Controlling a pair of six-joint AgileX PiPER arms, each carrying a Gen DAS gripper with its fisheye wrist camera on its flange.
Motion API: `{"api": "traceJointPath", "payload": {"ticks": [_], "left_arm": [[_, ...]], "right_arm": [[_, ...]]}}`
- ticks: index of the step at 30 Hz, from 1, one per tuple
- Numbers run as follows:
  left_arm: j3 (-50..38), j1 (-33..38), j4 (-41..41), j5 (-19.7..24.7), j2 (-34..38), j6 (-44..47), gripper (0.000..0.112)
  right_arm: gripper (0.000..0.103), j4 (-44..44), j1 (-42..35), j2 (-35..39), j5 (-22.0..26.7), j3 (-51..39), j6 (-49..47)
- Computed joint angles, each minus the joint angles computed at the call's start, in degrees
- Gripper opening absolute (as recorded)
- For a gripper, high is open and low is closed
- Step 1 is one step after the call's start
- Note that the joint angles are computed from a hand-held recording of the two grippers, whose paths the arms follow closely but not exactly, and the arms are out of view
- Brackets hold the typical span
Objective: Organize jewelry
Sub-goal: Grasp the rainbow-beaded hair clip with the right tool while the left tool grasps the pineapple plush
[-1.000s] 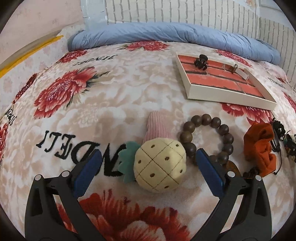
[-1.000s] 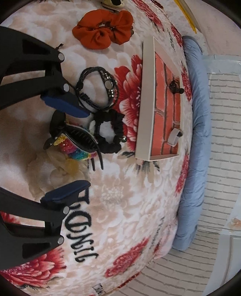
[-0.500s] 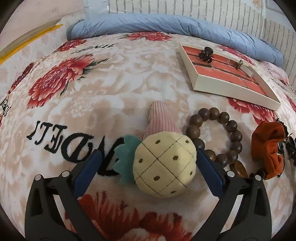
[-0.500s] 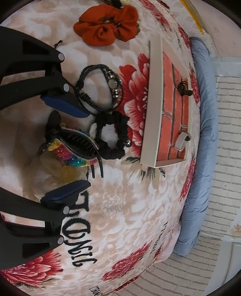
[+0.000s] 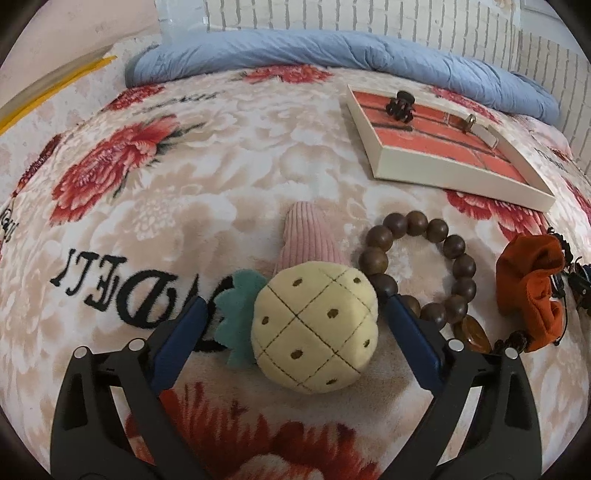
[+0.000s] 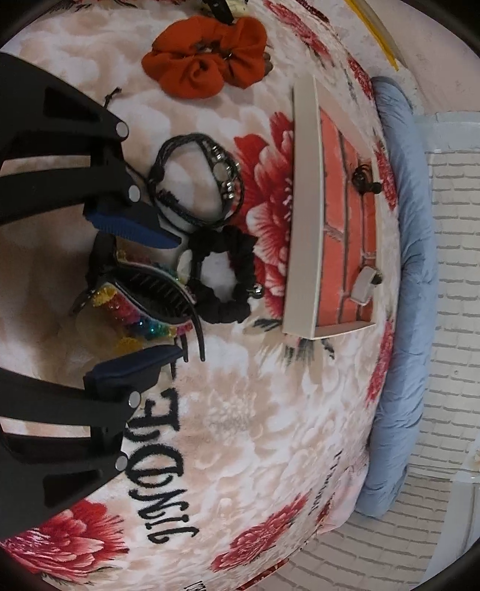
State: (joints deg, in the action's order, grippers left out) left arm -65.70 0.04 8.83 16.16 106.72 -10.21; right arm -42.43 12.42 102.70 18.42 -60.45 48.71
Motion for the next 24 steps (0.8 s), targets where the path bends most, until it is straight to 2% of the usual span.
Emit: {"api": "traceJointPath", "payload": {"ticks": [5,9,11,13,14,17,24], "left_arm": [[-0.92,-0.19,0.18,0.76,0.94,-0.1,0.094],[-1.19,-0.09,-1.34,0.79,1.21,1.81,0.093],[-1.33,0.28,-4.3,0.86,1.28,4.82,0.09],[-1.35,0.15,-3.92,0.81,1.3,4.55,0.089],[-1.3,0.08,-3.35,0.74,1.26,4.02,0.087],[-1.17,0.0,-3.05,0.85,1.13,3.76,0.067],[-0.97,0.98,-9.64,0.98,0.69,10.25,0.059]], "right_arm": [[0.055,-1.14,0.66,1.28,2.0,-1.35,0.87],[0.054,1.38,0.11,2.14,2.47,-2.43,-1.39],[0.048,2.86,-0.4,1.82,1.62,-2.14,-2.81],[0.046,3.93,-0.82,1.39,0.91,-1.87,-3.71],[0.041,4.65,-1.05,1.1,0.5,-1.61,-4.35],[0.04,6.66,-1.39,0.5,-0.3,-1.05,-6.66],[0.039,7.74,-2.01,-1.08,-1.5,0.15,-8.31]]}}
